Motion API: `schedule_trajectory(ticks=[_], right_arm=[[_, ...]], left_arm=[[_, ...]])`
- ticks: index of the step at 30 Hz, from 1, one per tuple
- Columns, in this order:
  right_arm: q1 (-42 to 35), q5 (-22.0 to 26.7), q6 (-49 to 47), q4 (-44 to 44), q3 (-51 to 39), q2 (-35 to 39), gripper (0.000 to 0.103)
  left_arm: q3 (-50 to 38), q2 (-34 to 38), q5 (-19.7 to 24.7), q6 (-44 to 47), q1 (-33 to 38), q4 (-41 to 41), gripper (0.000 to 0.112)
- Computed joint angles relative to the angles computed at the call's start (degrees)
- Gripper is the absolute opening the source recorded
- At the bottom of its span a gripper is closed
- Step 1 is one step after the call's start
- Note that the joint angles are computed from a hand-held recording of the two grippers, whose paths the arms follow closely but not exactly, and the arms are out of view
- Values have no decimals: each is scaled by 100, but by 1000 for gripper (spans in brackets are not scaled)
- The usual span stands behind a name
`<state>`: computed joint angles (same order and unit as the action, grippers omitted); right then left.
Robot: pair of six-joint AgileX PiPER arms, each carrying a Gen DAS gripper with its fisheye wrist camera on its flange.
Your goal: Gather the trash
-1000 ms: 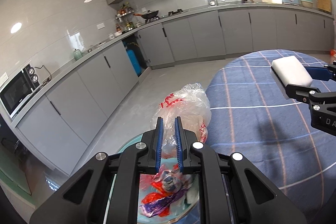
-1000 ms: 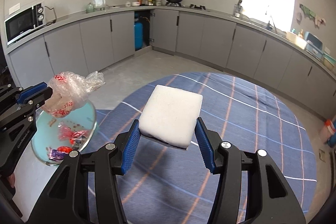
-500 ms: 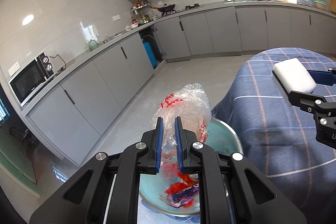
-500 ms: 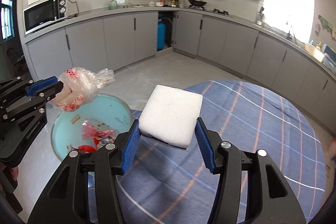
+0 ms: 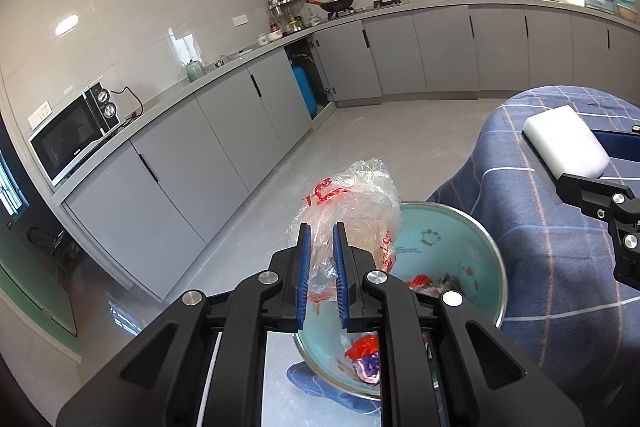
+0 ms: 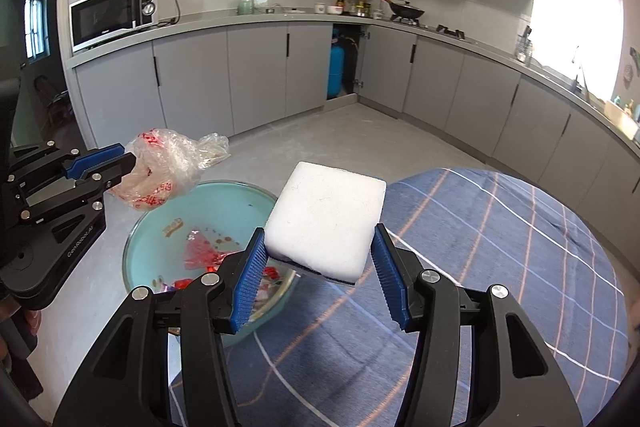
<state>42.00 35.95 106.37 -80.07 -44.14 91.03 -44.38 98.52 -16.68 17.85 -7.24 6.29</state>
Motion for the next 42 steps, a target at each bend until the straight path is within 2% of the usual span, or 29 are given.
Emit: schedule_trajectory(ticks=[15, 21, 23, 24, 25, 28, 29, 34, 42], right_arm=[[-53, -429, -92, -244, -329, 373, 53], [-97, -641, 97, -572, -373, 536, 54], [-158, -762, 184, -736, -388, 609, 58], [-175, -785, 173, -761, -425, 651, 66], [-179, -765, 195, -793, -444, 695, 71], [-225, -785, 433, -917, -376, 707, 75], [-237, -778, 466, -914, -346, 693, 79], [-309, -767, 709, -969, -95, 475, 80], [-4, -465, 1209, -1004, 398, -2, 83]], left_arm=[[-9, 50, 57, 76, 228, -63, 12], [-73, 120, 92, -283, 322, 282, 12], [-113, 148, 106, -323, 309, 295, 16], [-130, 161, 111, -417, 333, 385, 17], [-150, 176, 119, -546, 369, 537, 24], [-105, 191, -5, -354, 399, 308, 49], [-111, 199, -25, -380, 413, 322, 52], [-134, 191, 42, -498, 424, 409, 55], [206, -124, -50, -661, 460, 636, 60]])
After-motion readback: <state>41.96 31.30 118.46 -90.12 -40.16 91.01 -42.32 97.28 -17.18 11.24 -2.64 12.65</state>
